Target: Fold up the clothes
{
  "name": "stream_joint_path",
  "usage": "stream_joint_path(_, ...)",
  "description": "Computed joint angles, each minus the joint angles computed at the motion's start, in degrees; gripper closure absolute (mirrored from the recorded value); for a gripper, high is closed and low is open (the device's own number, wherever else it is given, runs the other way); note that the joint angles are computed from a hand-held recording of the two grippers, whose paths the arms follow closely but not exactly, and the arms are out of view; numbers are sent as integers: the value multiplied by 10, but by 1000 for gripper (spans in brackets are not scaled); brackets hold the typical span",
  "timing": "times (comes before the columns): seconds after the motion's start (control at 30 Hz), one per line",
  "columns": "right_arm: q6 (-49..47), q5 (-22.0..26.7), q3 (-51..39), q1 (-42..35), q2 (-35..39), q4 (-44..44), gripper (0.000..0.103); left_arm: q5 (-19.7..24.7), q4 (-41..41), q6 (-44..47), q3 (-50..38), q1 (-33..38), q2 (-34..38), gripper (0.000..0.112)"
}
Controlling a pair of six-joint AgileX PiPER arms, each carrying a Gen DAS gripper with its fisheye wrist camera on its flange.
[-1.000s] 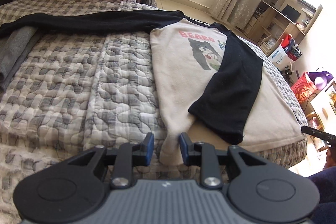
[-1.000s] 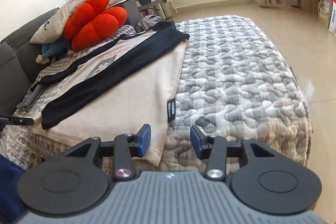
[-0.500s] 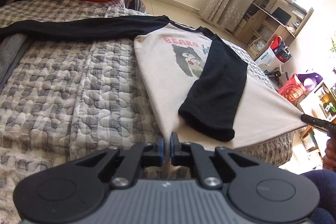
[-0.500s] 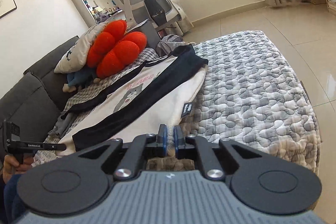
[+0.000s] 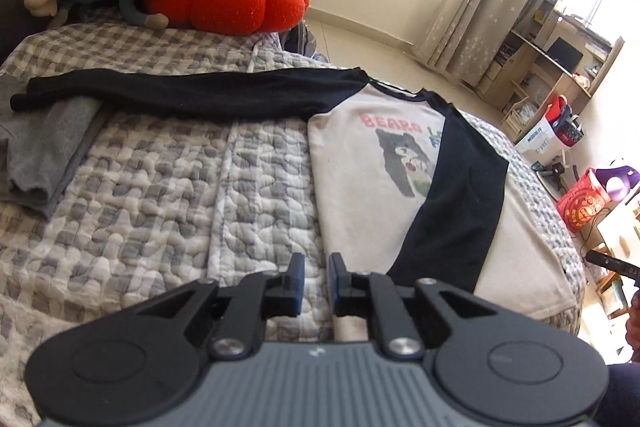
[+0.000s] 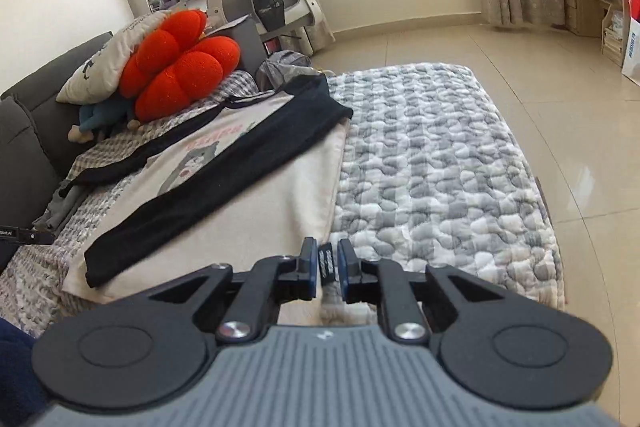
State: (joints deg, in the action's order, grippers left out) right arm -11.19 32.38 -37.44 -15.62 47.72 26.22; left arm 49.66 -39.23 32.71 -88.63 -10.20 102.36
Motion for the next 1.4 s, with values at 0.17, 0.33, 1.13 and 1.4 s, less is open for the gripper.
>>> stream_joint_path(0.17, -61, -90, -123, 131, 201, -33, 86, -4, 16, -12, -51, -88, 58, 98)
stream_joint_path(0.33, -141, -25, -331, 165, 425, -33, 84, -33, 47, -48, -65, -117, 103, 98)
stream_joint_path(1.13, -110, -61, -471, 194, 572, -108, 98, -119, -8, 79, 60, -116, 40, 97)
stream_joint_path(1.4, -77, -88, -450, 200, 575, -115, 89, -109, 13, 55, 56, -112, 33, 95)
